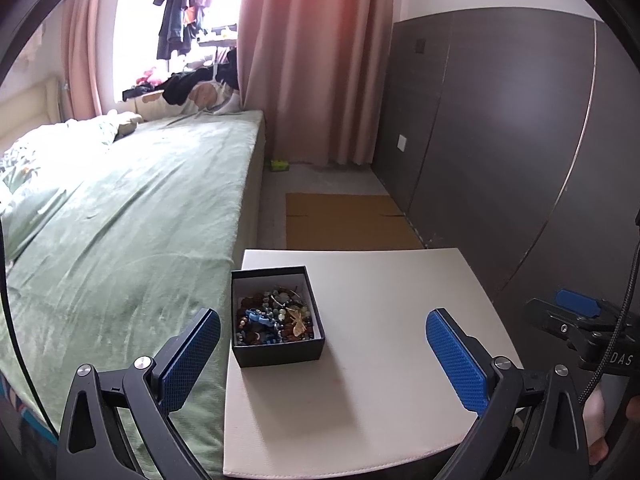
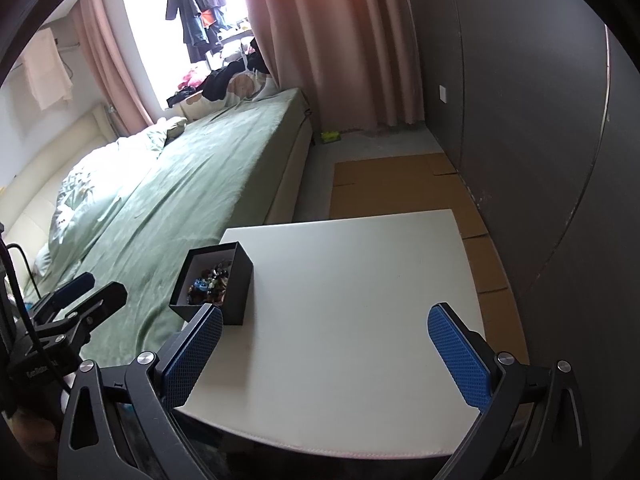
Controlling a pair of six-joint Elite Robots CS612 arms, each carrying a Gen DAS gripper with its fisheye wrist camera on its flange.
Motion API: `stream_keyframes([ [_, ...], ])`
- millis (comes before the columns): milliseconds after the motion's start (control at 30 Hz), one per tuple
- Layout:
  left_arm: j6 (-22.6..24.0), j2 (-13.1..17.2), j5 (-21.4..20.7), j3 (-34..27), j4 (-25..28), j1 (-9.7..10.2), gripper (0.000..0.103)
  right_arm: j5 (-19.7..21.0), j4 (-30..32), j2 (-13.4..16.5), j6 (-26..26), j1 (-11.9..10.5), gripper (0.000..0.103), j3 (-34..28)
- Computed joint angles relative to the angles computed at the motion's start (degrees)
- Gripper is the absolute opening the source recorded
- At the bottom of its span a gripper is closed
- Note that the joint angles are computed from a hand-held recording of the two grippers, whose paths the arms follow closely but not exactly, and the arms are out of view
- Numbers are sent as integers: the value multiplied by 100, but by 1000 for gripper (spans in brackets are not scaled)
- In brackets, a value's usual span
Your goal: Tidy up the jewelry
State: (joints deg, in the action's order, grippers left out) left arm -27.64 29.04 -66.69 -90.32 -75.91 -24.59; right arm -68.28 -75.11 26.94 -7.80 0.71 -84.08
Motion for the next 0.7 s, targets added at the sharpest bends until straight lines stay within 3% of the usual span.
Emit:
stream_keyframes([
  [700, -16, 21, 75, -45, -8, -2, 103, -84, -47, 6, 6, 24, 103, 0],
])
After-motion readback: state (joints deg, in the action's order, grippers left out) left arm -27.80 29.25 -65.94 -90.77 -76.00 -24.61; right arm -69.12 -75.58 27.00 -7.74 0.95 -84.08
